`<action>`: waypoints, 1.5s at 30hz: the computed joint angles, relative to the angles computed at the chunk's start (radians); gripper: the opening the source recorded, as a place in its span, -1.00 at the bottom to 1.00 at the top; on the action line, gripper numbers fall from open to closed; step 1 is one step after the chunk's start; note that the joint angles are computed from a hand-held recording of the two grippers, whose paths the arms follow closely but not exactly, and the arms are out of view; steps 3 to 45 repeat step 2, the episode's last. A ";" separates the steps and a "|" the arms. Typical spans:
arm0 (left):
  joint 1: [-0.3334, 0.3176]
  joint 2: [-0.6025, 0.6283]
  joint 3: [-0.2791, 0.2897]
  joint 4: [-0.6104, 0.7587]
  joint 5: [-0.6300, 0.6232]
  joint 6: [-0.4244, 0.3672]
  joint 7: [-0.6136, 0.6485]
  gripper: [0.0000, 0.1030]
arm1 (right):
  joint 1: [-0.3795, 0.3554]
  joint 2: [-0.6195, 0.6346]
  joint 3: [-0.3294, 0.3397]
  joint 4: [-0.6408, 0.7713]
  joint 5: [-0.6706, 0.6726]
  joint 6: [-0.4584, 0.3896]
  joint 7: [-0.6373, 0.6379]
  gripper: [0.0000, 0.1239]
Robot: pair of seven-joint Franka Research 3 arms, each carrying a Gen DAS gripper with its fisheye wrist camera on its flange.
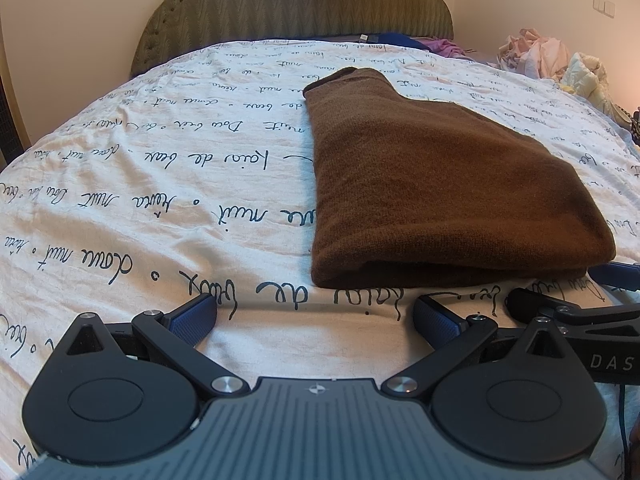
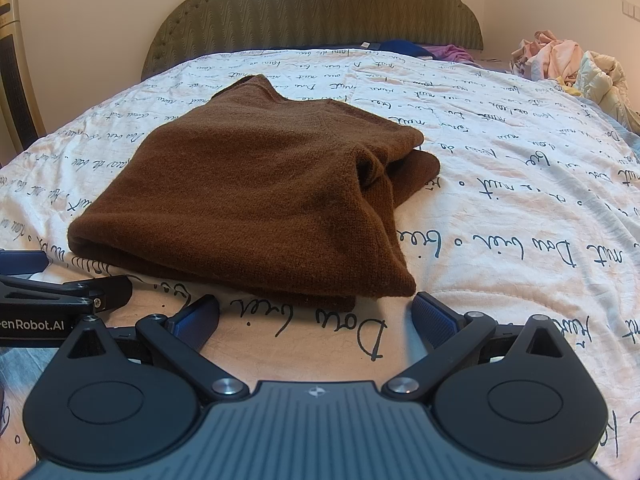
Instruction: Fold small clothes
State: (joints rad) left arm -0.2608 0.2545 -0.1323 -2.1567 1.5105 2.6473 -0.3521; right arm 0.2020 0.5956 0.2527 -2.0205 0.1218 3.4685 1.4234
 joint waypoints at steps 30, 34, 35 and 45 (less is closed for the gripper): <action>-0.002 0.002 -0.001 0.002 -0.009 -0.007 0.009 1.00 | 0.003 0.000 -0.002 0.001 0.002 0.000 0.001 0.66; -0.002 0.002 -0.001 0.002 -0.009 -0.007 0.009 1.00 | 0.003 0.000 -0.002 0.001 0.002 0.000 0.001 0.66; -0.002 0.002 -0.001 0.002 -0.009 -0.007 0.009 1.00 | 0.003 0.000 -0.002 0.001 0.002 0.000 0.001 0.66; -0.002 0.002 -0.001 0.002 -0.009 -0.007 0.009 1.00 | 0.003 0.000 -0.002 0.001 0.002 0.000 0.001 0.66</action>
